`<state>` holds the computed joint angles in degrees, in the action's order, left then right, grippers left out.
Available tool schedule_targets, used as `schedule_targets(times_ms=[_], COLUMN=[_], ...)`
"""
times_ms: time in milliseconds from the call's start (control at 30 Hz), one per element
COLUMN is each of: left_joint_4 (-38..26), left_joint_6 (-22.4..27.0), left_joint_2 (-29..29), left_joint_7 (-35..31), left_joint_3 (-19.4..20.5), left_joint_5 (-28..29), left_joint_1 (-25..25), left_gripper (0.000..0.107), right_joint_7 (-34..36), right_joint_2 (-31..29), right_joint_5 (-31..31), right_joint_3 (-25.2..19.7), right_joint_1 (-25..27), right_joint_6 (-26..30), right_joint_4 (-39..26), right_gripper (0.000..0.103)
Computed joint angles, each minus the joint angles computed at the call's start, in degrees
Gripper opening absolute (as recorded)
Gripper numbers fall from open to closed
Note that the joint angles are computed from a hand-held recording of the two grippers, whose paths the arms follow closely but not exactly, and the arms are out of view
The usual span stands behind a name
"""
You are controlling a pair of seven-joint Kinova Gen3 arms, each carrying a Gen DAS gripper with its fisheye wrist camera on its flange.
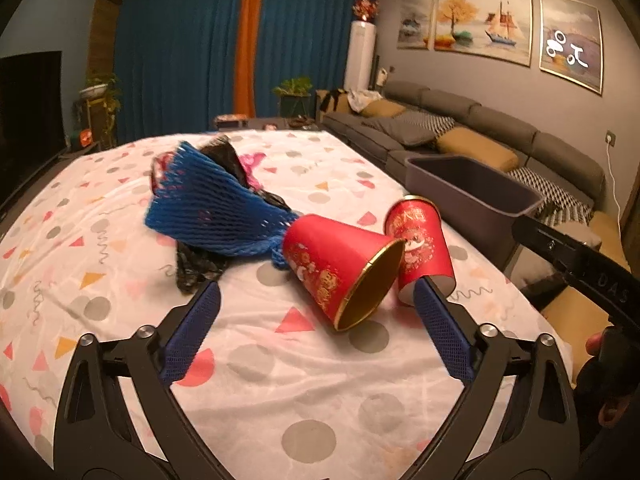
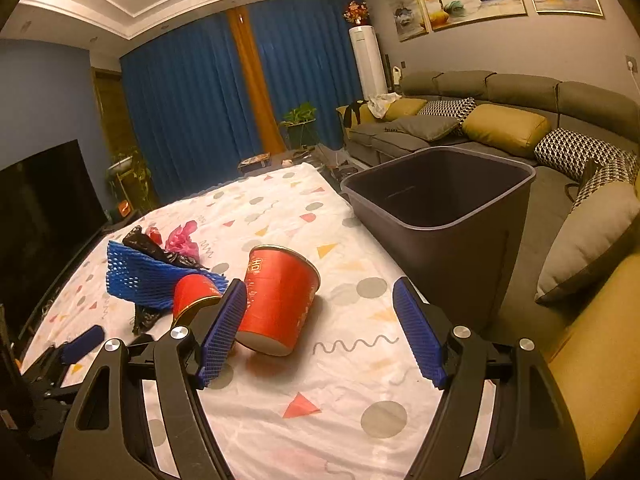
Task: Collect trash
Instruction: 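Grasp the gold-rimmed red cup with the left tool while the right tool grasps the snake-print red cup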
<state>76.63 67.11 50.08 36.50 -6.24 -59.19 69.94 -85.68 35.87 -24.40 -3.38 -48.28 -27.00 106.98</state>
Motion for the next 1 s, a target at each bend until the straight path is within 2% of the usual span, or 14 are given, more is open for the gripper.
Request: schedule_targets(times_ms=[67, 200, 267, 300, 367, 500, 567, 667, 767, 1000], left_joint_4=[1.2, 2.8, 3.6, 4.0, 4.5, 6.4, 8.3, 9.5, 12.5, 18.1], left_joint_6=[-3.4, -8.3, -10.2, -11.2, -12.5, -15.0, -16.2, -15.0, -14.9, -10.7], left_joint_2=[-1.0, -2.0, -2.5, -2.7, -2.9, -3.5, -4.1, -4.4, -5.7, -8.2], left_joint_7=[-1.2, -3.0, -3.3, -3.4, -3.9, -2.4, 0.1, 2.2, 6.8, 16.7], left_joint_3=[0.9, 1.2, 1.0, 0.8, 0.6, -0.8, -1.9, -2.3, -2.5, -0.3], left_joint_5=[0.2, 1.7, 2.6, 2.9, 3.5, 3.6, 2.1, 0.6, -2.1, -8.1], left_joint_1=[-1.9, -4.3, -5.1, -5.4, -5.8, -5.2, -4.0, -2.6, -0.9, 1.9], left_gripper=[0.079, 0.060, 0.044, 0.040, 0.022, 0.003, 0.002, 0.002, 0.002, 0.002], right_joint_7=[0.4, 0.8, 1.0, 1.0, 1.2, 1.4, 1.7, 1.6, 1.5, -1.5], right_joint_2=[0.3, 0.7, 1.1, 1.2, 1.7, 2.6, 3.1, 3.8, 4.8, 7.9], right_joint_5=[-0.4, -0.4, -0.2, -0.2, -0.3, -0.6, -1.1, -1.3, -1.7, -0.8], right_joint_3=[0.4, 0.6, 0.7, 0.8, 1.1, 2.1, 2.9, 3.9, 5.6, 9.3], right_joint_1=[-0.4, -0.5, -0.6, -0.7, -1.0, -2.0, -2.7, -3.4, -4.8, -7.2], right_joint_6=[0.5, 1.3, 2.0, 2.3, 3.3, 4.9, 6.0, 7.9, 10.4, 18.1], right_joint_4=[-0.6, -1.5, -2.2, -2.6, -3.6, -5.3, -6.4, -8.0, -10.1, -16.5], right_gripper=[0.074, 0.074, 0.074, 0.074, 0.074, 0.074, 0.074, 0.074, 0.074, 0.074])
